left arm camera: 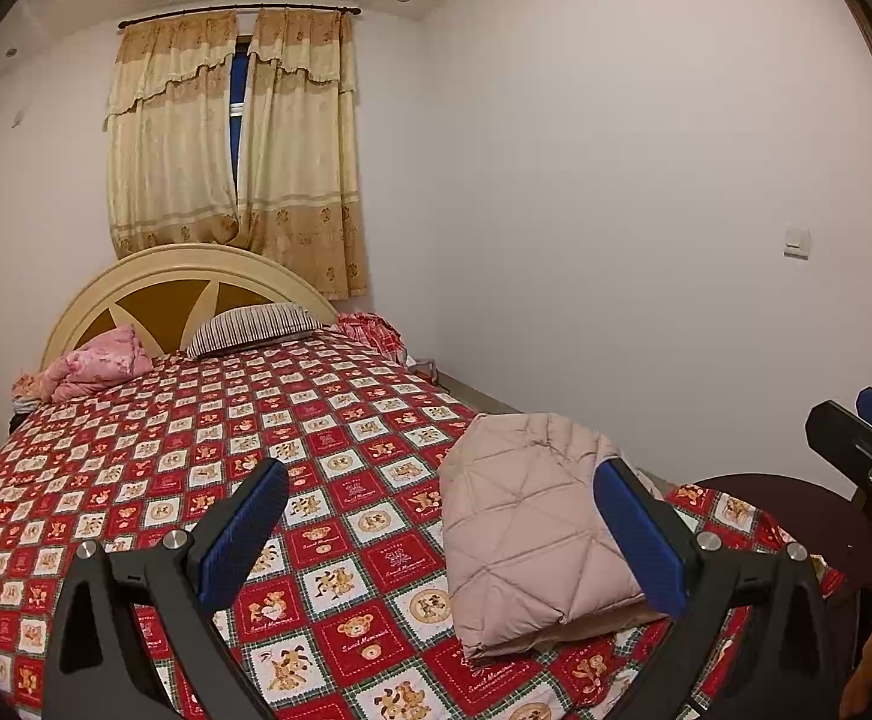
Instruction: Fold large clothes
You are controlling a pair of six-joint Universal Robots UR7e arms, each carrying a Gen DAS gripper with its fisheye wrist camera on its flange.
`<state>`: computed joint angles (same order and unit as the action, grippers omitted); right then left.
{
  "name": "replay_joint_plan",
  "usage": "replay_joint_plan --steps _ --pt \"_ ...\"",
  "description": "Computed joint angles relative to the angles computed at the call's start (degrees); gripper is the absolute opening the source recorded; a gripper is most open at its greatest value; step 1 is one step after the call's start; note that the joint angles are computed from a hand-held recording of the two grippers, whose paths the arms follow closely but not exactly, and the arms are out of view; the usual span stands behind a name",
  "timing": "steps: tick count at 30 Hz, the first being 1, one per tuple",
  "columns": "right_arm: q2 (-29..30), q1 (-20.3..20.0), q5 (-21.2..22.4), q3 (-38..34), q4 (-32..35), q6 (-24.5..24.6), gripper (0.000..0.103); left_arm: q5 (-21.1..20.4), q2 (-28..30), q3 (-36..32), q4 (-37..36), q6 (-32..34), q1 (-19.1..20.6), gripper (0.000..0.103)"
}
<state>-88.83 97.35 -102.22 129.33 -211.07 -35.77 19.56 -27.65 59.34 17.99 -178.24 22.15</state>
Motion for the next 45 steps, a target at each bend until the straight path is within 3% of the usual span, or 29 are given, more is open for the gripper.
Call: replay_joint_plan --steps 29,37,41,45 --pt "0.6 0.6 -0.6 -0.2 0.3 0.5 0.103 -0.5 -0.4 0.1 3.2 -3.2 0.3 0.102" --pt "1.0 0.3 -0.7 0.2 -0.8 0.4 0.103 -2.2 -3.5 4.8 -6.7 3.8 1.1 0.102" --pt "1.4 0.1 -1.4 0.1 -0.6 0.8 0.103 0.3 -3.4 4.0 -2.0 -1.5 2.6 0.102" --pt "1.7 -0.9 -1.8 -0.4 0.2 1.9 0.103 -1.7 -1.8 1.7 2.5 -4.1 4.0 0.102"
